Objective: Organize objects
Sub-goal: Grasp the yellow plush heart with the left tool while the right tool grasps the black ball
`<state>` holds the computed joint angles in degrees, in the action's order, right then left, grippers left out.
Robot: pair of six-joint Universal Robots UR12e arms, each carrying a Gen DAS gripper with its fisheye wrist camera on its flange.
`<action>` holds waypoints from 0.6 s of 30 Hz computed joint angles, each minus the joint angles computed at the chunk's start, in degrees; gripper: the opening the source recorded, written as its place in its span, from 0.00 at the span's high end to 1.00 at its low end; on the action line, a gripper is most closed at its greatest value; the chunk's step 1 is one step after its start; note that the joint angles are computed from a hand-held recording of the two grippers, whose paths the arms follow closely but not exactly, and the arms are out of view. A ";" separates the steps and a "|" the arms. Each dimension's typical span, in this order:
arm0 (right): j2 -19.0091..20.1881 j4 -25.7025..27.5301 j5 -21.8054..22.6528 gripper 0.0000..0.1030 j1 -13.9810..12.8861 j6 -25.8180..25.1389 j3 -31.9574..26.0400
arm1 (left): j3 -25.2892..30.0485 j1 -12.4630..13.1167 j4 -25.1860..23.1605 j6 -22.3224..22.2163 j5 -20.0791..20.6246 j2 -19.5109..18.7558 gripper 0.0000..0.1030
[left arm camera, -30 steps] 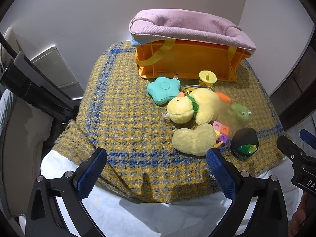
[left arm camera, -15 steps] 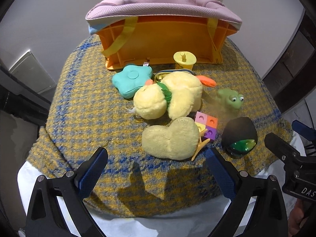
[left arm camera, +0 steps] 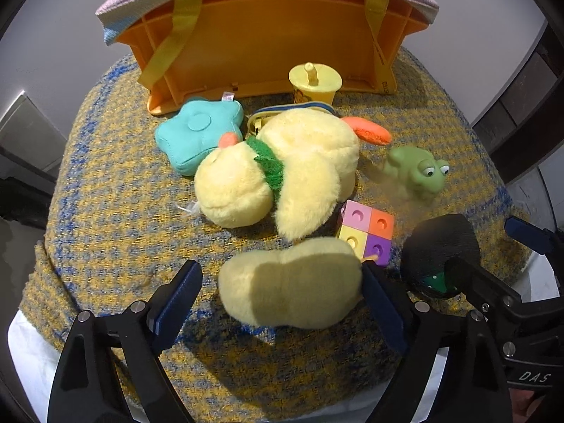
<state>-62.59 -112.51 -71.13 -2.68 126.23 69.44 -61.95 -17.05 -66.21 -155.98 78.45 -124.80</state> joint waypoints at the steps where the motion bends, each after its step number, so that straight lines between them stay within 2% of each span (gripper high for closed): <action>1: 0.15 0.58 0.20 0.01 0.01 -0.03 -0.24 | 0.16 -0.08 -0.32 -0.02 0.09 -0.18 0.15; 7: 0.52 2.02 0.19 0.01 0.29 -0.76 -0.83 | 0.63 0.13 -0.97 -0.52 -1.39 -0.68 0.17; 10: 0.64 3.28 0.00 0.01 0.41 -1.07 -1.27 | 0.51 0.50 -1.42 0.12 -3.18 -0.53 0.28; 18: 0.02 4.19 0.72 0.01 0.47 -3.09 -0.56 | -0.98 1.31 -1.26 0.00 -3.59 0.65 0.30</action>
